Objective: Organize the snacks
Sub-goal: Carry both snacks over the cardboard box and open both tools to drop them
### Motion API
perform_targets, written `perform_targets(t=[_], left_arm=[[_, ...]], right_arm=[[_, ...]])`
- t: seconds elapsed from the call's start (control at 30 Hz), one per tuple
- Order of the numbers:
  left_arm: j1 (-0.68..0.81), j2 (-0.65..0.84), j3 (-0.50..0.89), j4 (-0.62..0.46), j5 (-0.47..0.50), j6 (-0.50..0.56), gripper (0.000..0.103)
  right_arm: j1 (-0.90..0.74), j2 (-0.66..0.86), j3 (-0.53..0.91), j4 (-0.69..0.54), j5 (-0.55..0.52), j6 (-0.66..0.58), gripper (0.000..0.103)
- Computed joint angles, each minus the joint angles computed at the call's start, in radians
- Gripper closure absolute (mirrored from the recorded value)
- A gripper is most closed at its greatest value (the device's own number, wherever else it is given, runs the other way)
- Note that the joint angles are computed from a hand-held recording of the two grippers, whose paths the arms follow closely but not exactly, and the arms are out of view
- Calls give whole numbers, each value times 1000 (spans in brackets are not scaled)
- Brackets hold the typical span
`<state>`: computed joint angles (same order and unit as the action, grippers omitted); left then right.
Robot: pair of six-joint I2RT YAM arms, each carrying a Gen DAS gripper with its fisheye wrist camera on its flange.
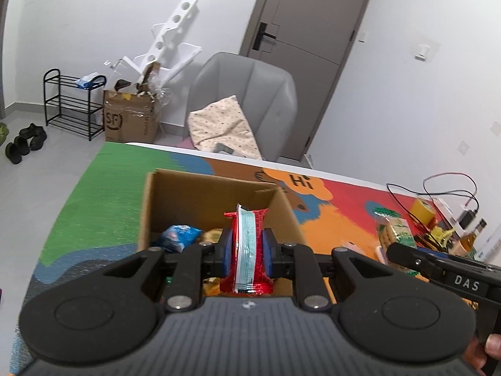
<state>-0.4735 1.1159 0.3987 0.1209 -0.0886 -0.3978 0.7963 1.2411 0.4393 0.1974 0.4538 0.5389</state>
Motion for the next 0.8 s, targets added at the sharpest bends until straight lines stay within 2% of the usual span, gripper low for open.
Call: perform_targets(t=[0.43, 0.47, 0.8], left_arm=[[132, 71, 26, 43, 98, 48, 84], [137, 74, 27, 46, 93, 46, 80], [248, 7, 13, -19, 161, 67, 78]], right_arm=[[28, 121, 126, 3, -12, -26, 59], [30, 131, 138, 2, -16, -27, 59], [73, 262, 262, 4, -51, -46, 59]])
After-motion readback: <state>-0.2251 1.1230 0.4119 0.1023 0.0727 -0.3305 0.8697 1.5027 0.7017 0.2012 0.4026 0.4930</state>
